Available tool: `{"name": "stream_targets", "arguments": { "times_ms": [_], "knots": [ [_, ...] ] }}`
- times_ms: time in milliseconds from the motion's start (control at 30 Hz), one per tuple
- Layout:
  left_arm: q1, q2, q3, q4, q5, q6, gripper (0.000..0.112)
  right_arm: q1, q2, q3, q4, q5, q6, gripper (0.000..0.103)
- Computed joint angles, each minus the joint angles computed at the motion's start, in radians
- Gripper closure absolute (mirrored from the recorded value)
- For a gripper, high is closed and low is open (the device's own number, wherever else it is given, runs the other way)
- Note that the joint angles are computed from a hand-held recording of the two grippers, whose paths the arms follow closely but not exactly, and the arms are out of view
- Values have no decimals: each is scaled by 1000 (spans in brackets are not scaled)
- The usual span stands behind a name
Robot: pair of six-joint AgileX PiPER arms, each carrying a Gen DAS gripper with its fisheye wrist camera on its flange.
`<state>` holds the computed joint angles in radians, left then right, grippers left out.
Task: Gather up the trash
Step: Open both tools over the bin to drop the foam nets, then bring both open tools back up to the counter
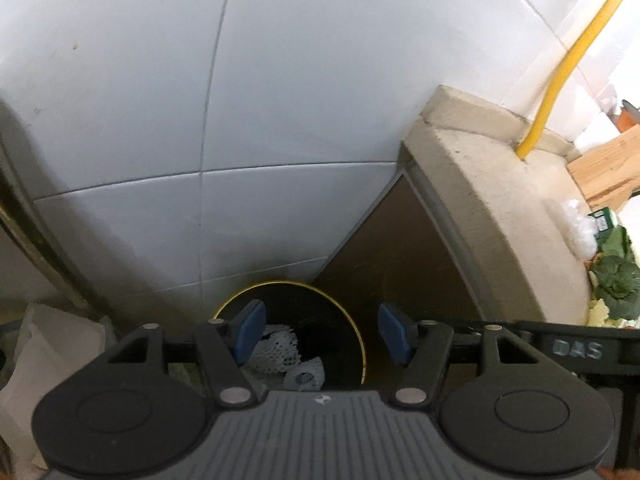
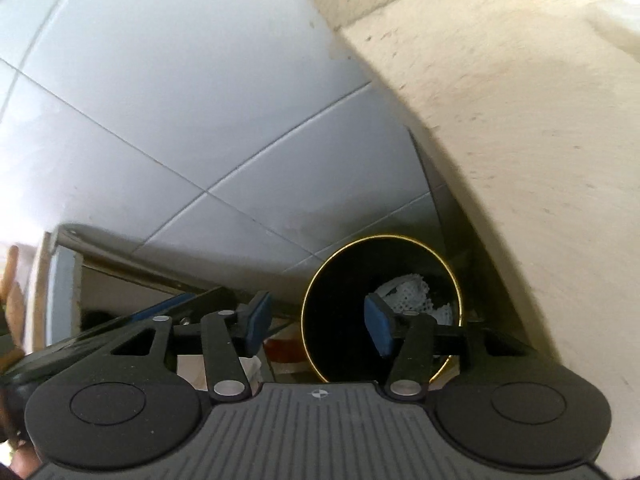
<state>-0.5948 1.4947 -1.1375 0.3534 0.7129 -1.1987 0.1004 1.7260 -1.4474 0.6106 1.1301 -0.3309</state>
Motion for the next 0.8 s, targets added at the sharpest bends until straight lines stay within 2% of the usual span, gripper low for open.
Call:
{"name": "stream_targets", "arguments": {
  "times_ms": [133,500,667,800],
  "knots": [
    [-16,-18,6,22,-19,-7,48,-40,-100,64,31,-10,-32,37],
    [-42,-43,19,48,-76,-4,46,-199,-361,233,71,-50,-81,31],
    [-72,-52,20,94,-96,-19,44,-366,-471,287,74,-39,-119,28],
    [-89,-50,15,99,-98,1,42,-523,-511,298,84,-17,-147,28]
  ]
}}
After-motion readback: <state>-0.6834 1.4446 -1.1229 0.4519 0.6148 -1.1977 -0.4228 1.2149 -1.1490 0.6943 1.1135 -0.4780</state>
